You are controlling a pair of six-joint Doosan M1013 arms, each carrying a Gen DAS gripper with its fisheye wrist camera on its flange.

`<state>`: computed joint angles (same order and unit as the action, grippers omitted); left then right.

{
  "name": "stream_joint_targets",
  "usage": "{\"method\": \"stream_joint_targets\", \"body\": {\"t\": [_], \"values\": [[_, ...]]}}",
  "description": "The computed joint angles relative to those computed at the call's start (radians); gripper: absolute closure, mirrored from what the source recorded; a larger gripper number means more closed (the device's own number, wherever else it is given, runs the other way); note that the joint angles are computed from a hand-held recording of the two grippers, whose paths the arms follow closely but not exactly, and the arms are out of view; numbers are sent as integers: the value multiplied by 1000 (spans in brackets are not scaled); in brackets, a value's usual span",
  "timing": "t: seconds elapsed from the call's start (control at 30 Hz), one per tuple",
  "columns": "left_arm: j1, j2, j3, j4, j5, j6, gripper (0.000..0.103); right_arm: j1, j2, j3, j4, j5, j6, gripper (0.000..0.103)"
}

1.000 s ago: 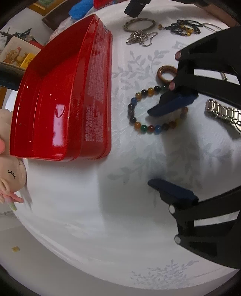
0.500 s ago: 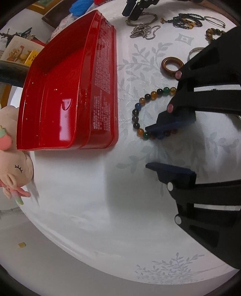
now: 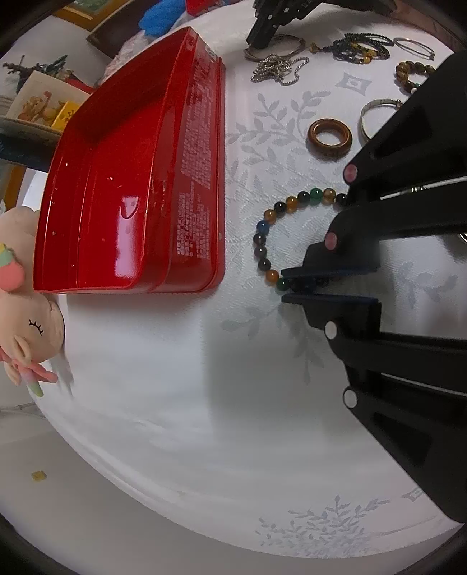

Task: Organize jewelry
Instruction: 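Grasp the multicolor bead bracelet with the left tool while the right tool grasps the twisted silver bangle, then carry the bead bracelet into the red tin with the left tool while the right tool carries the bangle there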

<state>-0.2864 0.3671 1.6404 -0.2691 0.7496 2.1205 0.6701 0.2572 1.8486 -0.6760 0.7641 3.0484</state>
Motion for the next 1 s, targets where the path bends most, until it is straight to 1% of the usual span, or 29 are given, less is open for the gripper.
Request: {"method": "stream_joint_targets", "body": {"t": [0.07, 0.13, 0.2, 0.37, 0.63, 0.67, 0.73, 0.77, 0.83, 0.87, 1.0], "values": [[7, 3, -6, -27, 15, 9, 97, -6, -14, 15, 6, -39, 18, 94], [15, 4, -10, -58, 32, 32, 97, -13, -34, 37, -5, -99, 54, 95], [19, -2, -6, -83, 32, 54, 97, -13, -46, 47, -31, -122, 86, 95], [28, -28, 15, -160, 16, 128, 97, 0, -68, 53, -107, -125, 158, 95], [44, -67, 38, -296, 13, 240, 97, 25, -83, 47, -194, -87, 218, 96], [45, -72, 42, -314, 13, 256, 97, 27, -86, 49, -201, -87, 223, 97], [48, -75, 42, -333, 19, 272, 97, 29, -91, 50, -223, -94, 236, 103], [49, -77, 44, -344, 22, 283, 97, 30, -95, 48, -229, -98, 238, 103], [54, -81, 45, -369, 32, 309, 97, 32, -93, 36, -222, -78, 216, 103], [54, -83, 45, -378, 34, 317, 97, 31, -92, 34, -220, -79, 209, 103], [52, -78, 45, -371, 35, 315, 97, 13, -73, 23, -134, -76, 137, 103]]}}
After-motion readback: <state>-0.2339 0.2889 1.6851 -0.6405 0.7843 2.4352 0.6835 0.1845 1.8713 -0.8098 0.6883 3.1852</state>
